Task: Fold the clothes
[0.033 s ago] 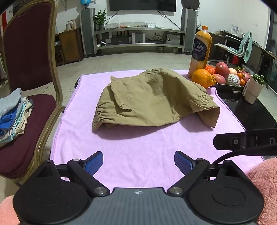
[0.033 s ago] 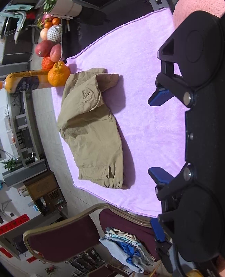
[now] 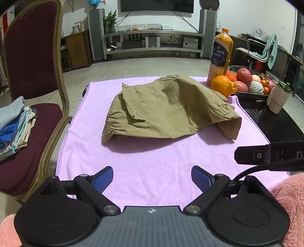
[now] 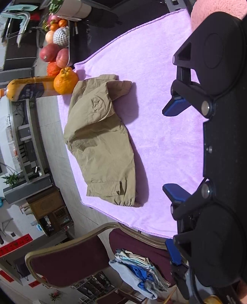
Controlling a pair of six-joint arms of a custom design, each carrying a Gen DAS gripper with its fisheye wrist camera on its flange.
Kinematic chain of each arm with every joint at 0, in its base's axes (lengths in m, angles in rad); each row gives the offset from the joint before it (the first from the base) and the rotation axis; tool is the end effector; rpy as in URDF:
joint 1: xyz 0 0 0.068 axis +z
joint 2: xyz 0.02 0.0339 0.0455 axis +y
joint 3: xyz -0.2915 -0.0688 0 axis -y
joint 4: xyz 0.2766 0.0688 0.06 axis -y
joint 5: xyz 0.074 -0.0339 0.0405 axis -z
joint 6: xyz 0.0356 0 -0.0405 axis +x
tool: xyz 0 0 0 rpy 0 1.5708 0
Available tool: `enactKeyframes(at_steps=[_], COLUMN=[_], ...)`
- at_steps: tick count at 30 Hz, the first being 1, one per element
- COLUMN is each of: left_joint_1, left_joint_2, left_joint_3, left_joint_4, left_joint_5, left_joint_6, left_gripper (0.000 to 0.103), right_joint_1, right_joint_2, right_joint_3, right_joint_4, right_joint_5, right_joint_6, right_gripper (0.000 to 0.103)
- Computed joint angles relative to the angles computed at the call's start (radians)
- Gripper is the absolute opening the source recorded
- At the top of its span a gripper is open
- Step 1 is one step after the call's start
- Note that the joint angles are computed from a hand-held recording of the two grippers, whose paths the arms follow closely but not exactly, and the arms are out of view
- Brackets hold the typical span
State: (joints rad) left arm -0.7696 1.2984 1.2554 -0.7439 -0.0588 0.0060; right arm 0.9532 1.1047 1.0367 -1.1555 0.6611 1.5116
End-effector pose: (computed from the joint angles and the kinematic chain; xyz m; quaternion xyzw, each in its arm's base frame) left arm 0.2154 -0.2057 0.3647 0.3389 0.8594 -0.1171 0.3645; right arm 0.1358 0.1535 0.3190 0.3107 0.8801 0.0480 0.3558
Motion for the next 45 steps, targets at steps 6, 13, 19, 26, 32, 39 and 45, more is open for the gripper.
enactKeyframes(at_steps=[6, 13, 19, 26, 32, 39, 45], left_joint_1=[-0.003, 0.001, -0.001, -0.005, -0.01, -0.012, -0.01], left_joint_2=[-0.038, -0.012, -0.01, -0.007, -0.006, -0.004, 0.001], left_joint_3=[-0.043, 0.008, 0.008, 0.011, 0.012, 0.014, 0.017], left_joint_4=[0.025, -0.032, -0.033, -0.038, -0.036, -0.039, -0.041], left_joint_5=[0.003, 0.009, 0.003, -0.005, -0.017, -0.024, -0.024], left_joint_6=[-0.038, -0.048, -0.047, -0.05, -0.05, -0.052, -0.053], left_gripper=[0.091, 0.091, 0.091, 0.091, 0.091, 0.091, 0.091], right_joint_1=[-0.018, 0.047, 0.037, 0.035, 0.03, 0.027, 0.027], right_joint_2=[0.02, 0.011, 0.002, 0.001, -0.006, -0.008, -0.006], right_joint_3=[0.033, 0.025, 0.015, 0.014, 0.008, 0.002, 0.003], right_joint_4=[-0.016, -0.045, -0.039, -0.033, -0.027, -0.019, -0.019], right_joint_5=[-0.038, 0.015, 0.009, 0.007, 0.002, -0.004, -0.006], right_joint_6=[-0.016, 0.04, 0.029, 0.018, 0.013, 0.01, 0.011], right_gripper=[0.077, 0.078, 0.078, 0.078, 0.078, 0.078, 0.078])
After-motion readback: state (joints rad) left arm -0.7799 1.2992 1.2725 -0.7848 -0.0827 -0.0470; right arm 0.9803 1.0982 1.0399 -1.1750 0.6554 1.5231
